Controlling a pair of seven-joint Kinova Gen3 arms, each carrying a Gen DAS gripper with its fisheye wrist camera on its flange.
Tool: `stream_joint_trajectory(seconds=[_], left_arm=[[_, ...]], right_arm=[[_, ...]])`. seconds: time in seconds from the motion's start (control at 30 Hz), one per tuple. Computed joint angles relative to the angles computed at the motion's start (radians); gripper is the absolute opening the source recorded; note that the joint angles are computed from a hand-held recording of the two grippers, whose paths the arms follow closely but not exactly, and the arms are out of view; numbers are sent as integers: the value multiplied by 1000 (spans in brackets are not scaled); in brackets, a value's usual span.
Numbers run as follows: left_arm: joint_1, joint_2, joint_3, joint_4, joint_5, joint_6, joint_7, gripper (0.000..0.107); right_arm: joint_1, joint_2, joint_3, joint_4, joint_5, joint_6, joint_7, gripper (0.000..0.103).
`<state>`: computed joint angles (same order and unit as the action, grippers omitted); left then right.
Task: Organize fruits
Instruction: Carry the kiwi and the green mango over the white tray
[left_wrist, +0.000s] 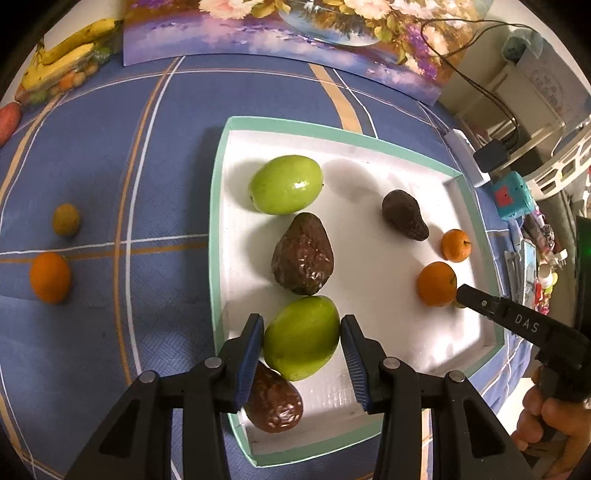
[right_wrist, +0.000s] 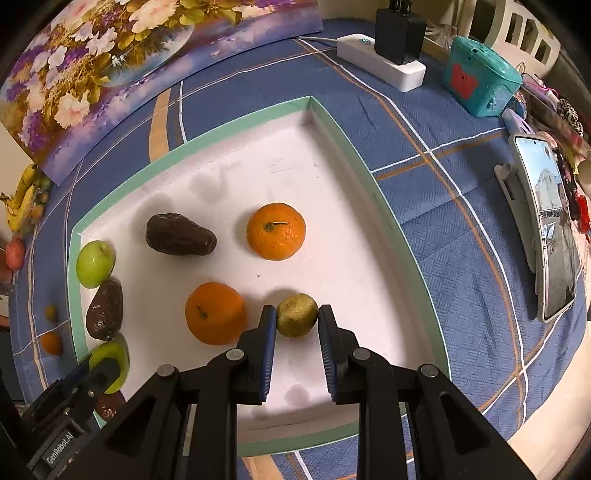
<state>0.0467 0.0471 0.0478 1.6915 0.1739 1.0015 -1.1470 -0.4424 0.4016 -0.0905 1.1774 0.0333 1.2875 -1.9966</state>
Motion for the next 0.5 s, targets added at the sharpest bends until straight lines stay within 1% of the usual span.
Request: stream_joint_trajectory(seconds=[0.4,0.47,0.5], left_arm=[[-13,-12,-7,4,13,7,-11,47],[-13,-19,-7,-1,2,15,-7,47],[-12,-22,-6,-5,-10,21,2,49]], right_arm=[[-8,12,4,-23,6,15,-11,25],[-12,13,5,-27,13,22,-12,25],[-13,13,6,-29,14,23,-15,25]])
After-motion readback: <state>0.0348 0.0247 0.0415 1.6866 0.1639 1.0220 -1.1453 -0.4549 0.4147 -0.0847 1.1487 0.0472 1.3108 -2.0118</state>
